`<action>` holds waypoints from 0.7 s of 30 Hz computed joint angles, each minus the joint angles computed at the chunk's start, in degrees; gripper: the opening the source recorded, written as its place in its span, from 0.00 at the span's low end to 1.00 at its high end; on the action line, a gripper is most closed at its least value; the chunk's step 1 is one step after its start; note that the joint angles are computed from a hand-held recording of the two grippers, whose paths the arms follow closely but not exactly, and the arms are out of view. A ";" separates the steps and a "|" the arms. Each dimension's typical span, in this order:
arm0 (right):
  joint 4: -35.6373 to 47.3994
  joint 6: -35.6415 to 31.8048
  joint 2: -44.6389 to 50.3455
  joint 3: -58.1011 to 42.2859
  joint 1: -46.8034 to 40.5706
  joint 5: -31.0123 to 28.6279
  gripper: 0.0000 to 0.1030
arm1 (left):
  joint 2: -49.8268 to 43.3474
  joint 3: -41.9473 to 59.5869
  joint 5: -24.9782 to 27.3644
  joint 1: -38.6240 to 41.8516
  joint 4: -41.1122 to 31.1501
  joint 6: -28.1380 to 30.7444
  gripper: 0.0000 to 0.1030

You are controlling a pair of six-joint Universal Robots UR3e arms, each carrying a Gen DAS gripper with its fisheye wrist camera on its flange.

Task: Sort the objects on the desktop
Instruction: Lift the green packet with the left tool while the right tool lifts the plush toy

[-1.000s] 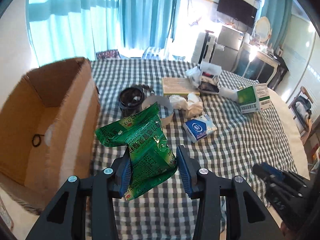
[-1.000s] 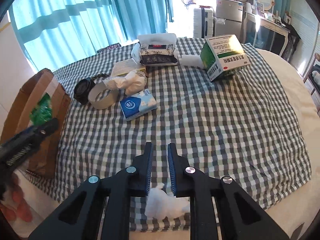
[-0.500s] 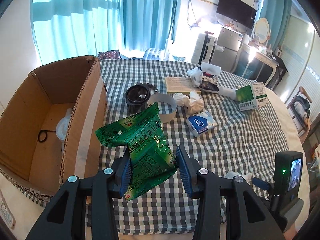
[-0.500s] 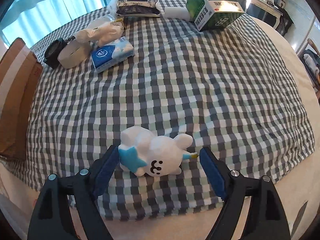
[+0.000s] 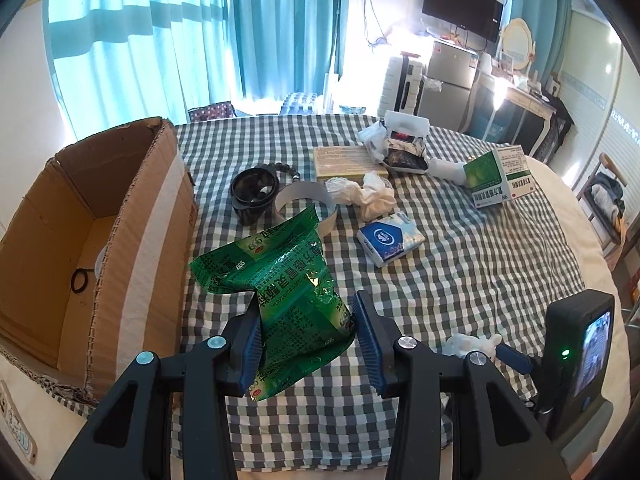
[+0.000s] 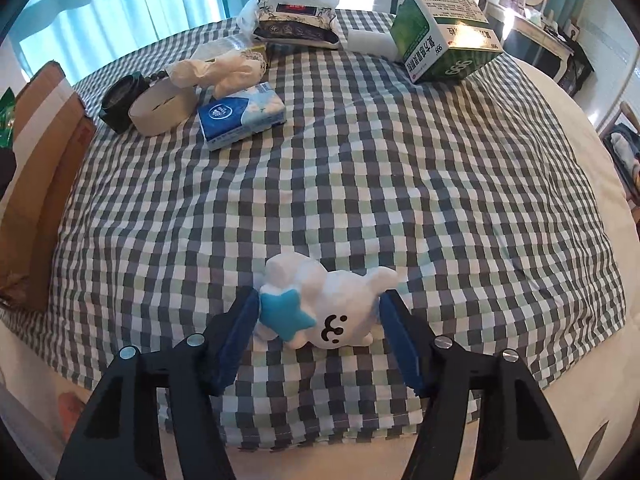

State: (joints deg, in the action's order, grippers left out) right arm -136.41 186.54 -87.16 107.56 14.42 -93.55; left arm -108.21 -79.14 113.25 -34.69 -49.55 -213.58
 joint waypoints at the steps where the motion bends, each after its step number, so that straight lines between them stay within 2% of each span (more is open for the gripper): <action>1: 0.45 0.06 0.97 -0.72 0.61 -1.22 0.65 | -0.47 0.64 -0.08 -0.13 -0.21 -0.05 0.42; 2: 1.18 0.30 2.18 -1.69 1.35 -2.76 0.72 | -0.90 1.22 -0.18 -0.22 -0.35 0.02 0.42; 3: 1.85 0.51 3.29 -2.51 1.88 -3.69 0.74 | -1.36 1.87 -0.20 -0.35 -0.54 0.21 0.42; 7: 0.52 0.52 6.27 -3.06 3.19 -5.87 0.70 | -2.83 3.55 -0.08 -0.60 -0.58 1.06 0.42; 10: -0.66 0.59 6.67 -3.14 3.19 -6.40 0.55 | -3.38 3.57 -0.63 -0.15 -0.11 1.32 0.42; 11: -0.83 0.65 6.78 -3.24 3.21 -6.81 0.44 | -3.61 3.60 -0.82 0.02 -0.02 1.39 0.42; 12: -1.19 0.66 6.89 -3.31 3.25 -7.23 0.38 | -3.86 3.55 -1.00 0.27 0.20 1.51 0.42; 17: -2.57 0.22 7.97 -3.39 3.62 -8.31 0.39 | -5.00 2.55 -2.17 1.79 2.57 2.52 0.42; 20: -3.99 0.31 8.83 -3.23 4.25 -9.94 0.55 | -5.60 1.54 -2.94 2.50 4.55 2.98 0.42; 21: -4.97 0.16 8.89 -2.76 4.12 -10.08 0.56 | -5.81 1.35 -3.04 2.64 4.87 2.95 0.42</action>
